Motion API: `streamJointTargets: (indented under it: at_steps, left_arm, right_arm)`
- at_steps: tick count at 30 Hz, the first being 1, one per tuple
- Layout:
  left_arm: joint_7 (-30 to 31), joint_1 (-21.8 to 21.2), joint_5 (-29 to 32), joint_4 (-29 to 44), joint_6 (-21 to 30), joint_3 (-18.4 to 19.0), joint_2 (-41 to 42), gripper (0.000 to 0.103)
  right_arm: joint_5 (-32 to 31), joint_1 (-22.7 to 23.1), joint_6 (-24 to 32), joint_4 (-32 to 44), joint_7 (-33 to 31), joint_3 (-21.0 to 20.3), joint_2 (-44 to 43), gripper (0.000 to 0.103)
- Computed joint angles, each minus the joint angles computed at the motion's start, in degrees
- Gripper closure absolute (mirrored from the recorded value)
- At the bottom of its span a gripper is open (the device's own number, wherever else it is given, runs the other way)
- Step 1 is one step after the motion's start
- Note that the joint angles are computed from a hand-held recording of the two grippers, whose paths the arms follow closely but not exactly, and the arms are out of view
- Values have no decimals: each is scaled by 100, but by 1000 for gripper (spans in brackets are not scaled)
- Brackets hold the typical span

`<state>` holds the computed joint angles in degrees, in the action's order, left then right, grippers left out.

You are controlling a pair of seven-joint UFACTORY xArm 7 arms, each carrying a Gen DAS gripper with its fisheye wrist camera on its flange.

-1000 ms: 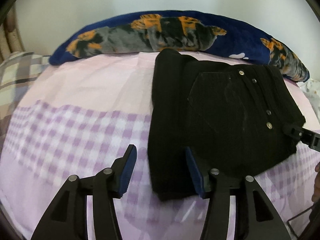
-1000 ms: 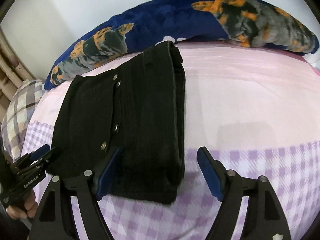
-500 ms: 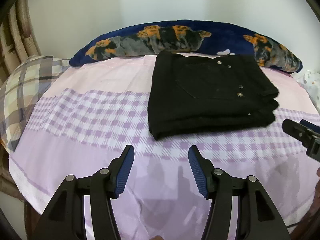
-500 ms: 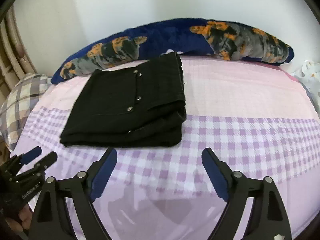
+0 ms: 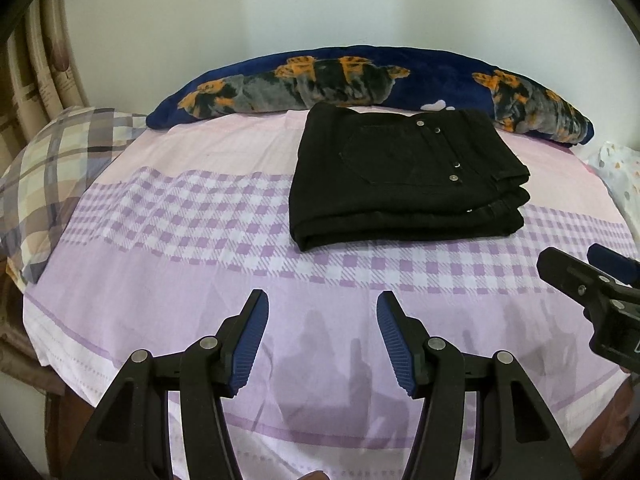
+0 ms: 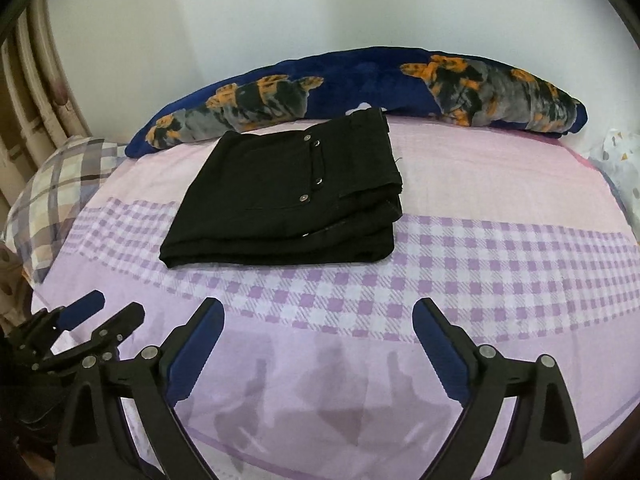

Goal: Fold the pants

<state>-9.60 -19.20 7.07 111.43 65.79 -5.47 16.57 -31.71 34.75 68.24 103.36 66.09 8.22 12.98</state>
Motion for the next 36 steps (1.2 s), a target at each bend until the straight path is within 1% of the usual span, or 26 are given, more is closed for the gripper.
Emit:
streamJointTargets:
  at_steps: [2, 5, 13, 36]
  left_arm:
    - [-9, -6, 8, -25, -8, -1, -19, 46]
    - [-35, -18, 55, -69, -16, 7, -47, 46]
    - [-37, -32, 88, -76, 59, -5, -42, 46]
    - [-44, -63, 112, -164, 121, -18, -62, 46]
  right_arm:
    - [-4, 7, -5, -7, -32, 7, 12, 8]
    - [-82, 65, 164, 98, -120, 0, 101, 8]
    - [-35, 120, 283, 176, -228, -40, 183, 8]
    - [-18, 157, 369, 252, -310, -71, 221, 8]
